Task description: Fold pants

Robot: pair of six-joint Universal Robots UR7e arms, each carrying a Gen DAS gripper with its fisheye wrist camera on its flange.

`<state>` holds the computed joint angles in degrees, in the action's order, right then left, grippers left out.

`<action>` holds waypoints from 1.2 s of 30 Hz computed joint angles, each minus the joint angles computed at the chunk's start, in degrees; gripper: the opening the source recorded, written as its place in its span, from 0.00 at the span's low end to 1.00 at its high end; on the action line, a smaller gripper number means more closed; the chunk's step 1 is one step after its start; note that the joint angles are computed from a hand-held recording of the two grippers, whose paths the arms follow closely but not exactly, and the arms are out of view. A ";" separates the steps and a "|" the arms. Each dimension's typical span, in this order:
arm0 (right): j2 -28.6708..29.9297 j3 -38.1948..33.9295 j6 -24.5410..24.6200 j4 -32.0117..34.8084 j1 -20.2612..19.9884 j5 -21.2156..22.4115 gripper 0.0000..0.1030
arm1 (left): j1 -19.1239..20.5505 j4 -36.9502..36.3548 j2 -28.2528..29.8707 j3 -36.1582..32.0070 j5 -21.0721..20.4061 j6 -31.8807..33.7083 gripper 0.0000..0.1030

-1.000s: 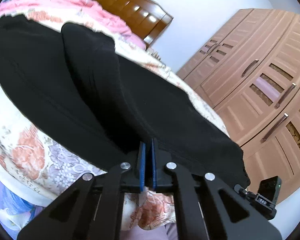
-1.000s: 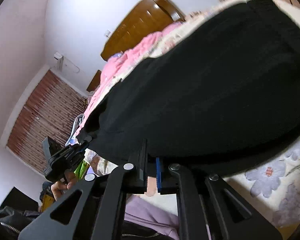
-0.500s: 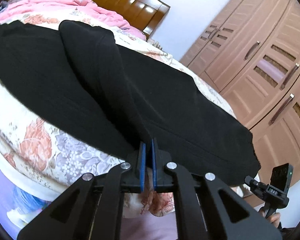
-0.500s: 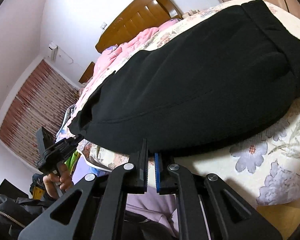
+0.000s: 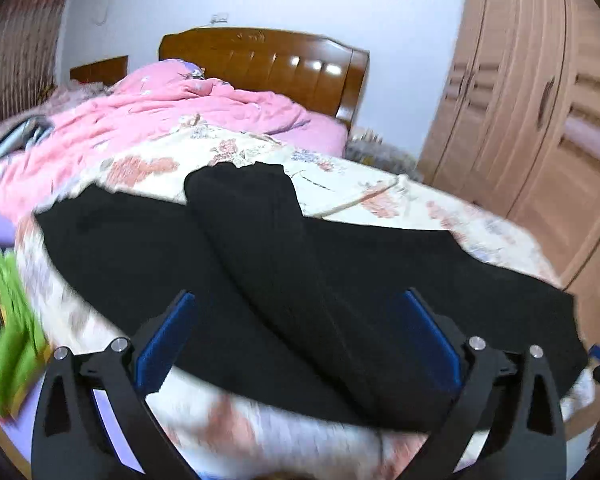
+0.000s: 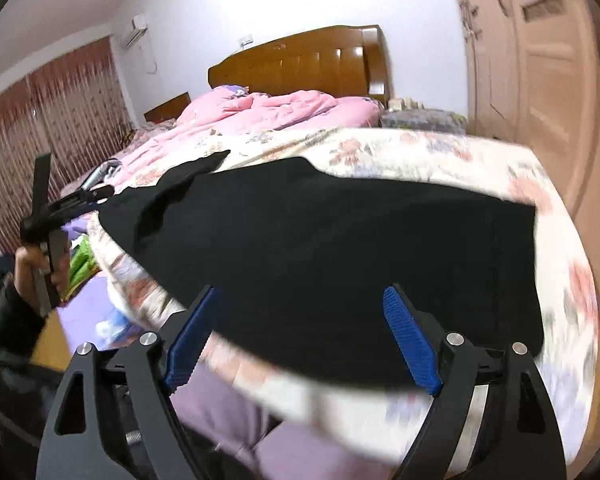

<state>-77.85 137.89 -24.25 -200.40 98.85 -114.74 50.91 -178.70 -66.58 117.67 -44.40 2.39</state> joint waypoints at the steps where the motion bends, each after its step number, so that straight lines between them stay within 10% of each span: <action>1: 0.99 -1.70 1.05 1.54 -0.57 -0.27 0.80 | 0.46 2.02 2.13 -2.83 1.37 1.08 0.98; 7: 7.77 -10.72 2.72 6.54 -2.07 -1.12 0.80 | 3.64 32.84 17.18 -26.64 10.51 -1.79 0.94; 10: 10.31 -14.11 2.98 8.86 -1.57 -1.65 0.80 | 6.10 46.45 22.16 -35.16 13.44 -4.81 0.56; 13: 11.80 -15.33 3.08 8.89 -1.21 -2.26 0.80 | 8.16 39.87 19.70 -33.36 9.84 -4.10 0.18; 20: 11.63 -14.70 4.92 9.85 -4.42 -1.36 0.80 | 12.27 6.76 -3.71 -6.38 -6.65 -12.41 0.10; 22: 11.63 -13.98 4.17 8.46 -5.60 0.58 0.81 | 17.71 9.56 -6.26 -3.08 -11.29 -16.27 0.30; 25: 11.67 -14.19 4.03 9.23 -5.25 0.19 0.84 | 19.87 3.53 -8.82 1.22 -17.32 -13.78 0.31; 29: 12.02 -14.08 3.96 8.34 -5.30 0.41 0.85 | 11.38 -5.94 -7.16 3.38 -1.03 -4.65 0.80; 36: 12.07 -14.08 3.87 8.24 -5.41 0.58 0.85 | 4.42 -10.28 10.86 -10.04 14.97 29.09 0.89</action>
